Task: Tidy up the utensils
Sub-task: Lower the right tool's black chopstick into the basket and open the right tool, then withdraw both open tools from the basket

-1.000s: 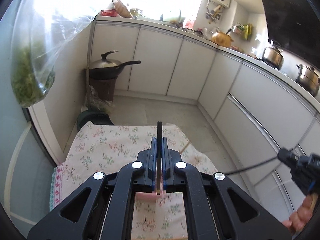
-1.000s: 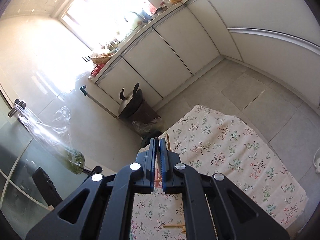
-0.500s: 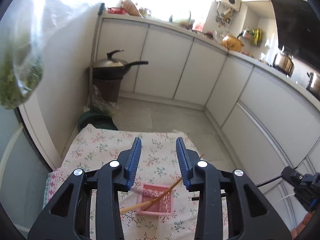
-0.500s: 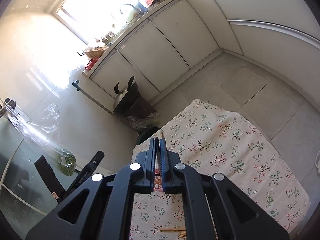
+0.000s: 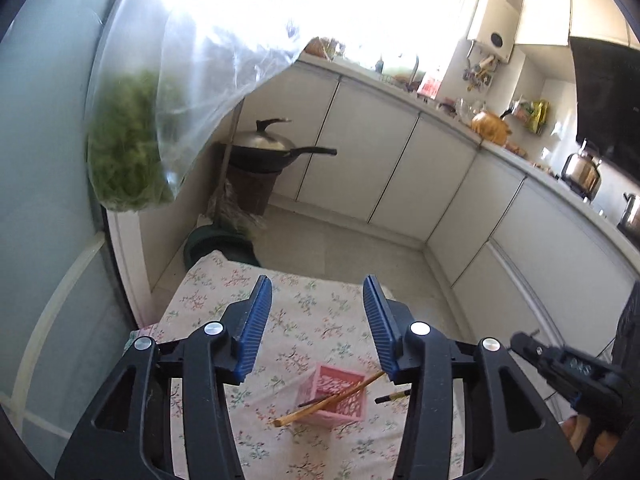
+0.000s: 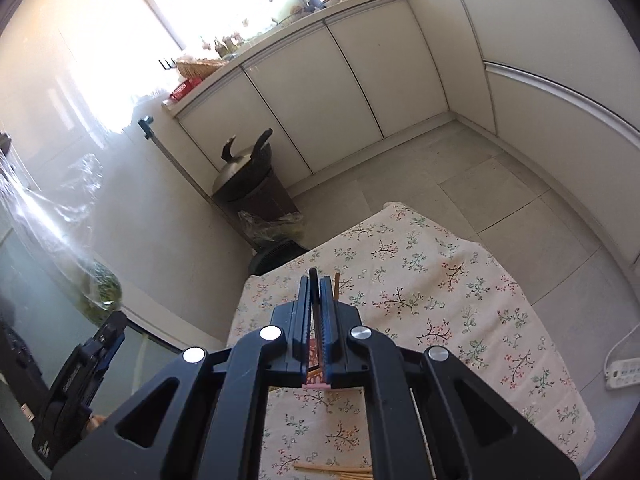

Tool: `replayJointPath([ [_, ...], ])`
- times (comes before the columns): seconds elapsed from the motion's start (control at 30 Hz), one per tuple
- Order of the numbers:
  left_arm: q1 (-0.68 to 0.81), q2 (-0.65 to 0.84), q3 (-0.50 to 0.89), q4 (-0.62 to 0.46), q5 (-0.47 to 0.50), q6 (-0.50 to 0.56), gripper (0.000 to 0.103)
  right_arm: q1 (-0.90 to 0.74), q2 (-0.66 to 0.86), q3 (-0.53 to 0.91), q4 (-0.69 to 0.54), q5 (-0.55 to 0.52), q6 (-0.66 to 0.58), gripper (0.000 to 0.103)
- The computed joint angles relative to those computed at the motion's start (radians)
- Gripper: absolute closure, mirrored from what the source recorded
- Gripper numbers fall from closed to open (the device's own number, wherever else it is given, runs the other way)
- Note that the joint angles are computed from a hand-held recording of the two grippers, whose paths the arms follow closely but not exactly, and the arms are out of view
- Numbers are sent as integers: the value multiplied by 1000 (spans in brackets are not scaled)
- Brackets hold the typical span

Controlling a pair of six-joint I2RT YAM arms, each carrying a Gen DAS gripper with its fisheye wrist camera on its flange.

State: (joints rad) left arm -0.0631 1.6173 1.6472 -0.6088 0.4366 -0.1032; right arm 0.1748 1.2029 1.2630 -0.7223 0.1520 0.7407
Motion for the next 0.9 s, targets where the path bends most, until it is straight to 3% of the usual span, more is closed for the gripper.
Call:
replayJointPath([
  [0.2, -21, 14, 3, -33, 2, 38, 58, 8, 137, 71, 19, -20, -27, 96],
  [0.3, -35, 14, 2, -46, 6, 47, 58, 9, 151, 75, 30, -25, -24, 86],
  [0.37, -52, -2, -14, -43, 1, 61, 58, 17, 126, 64, 40, -1, -29, 76],
  [0.6, -108, -49, -63, -25, -28, 85, 55, 83, 49, 59, -19, 144, -52, 75],
  [0.77, -136, -82, -92, -13, -58, 85, 45, 142, 1, 28, -64, 252, -51, 73],
  [0.83, -144, -104, -118, 2, -71, 82, 35, 173, -19, 9, -81, 306, -46, 70],
  [0.9, -153, -126, -146, 20, -92, 80, 31, 198, -38, -12, -92, 345, -34, 61],
])
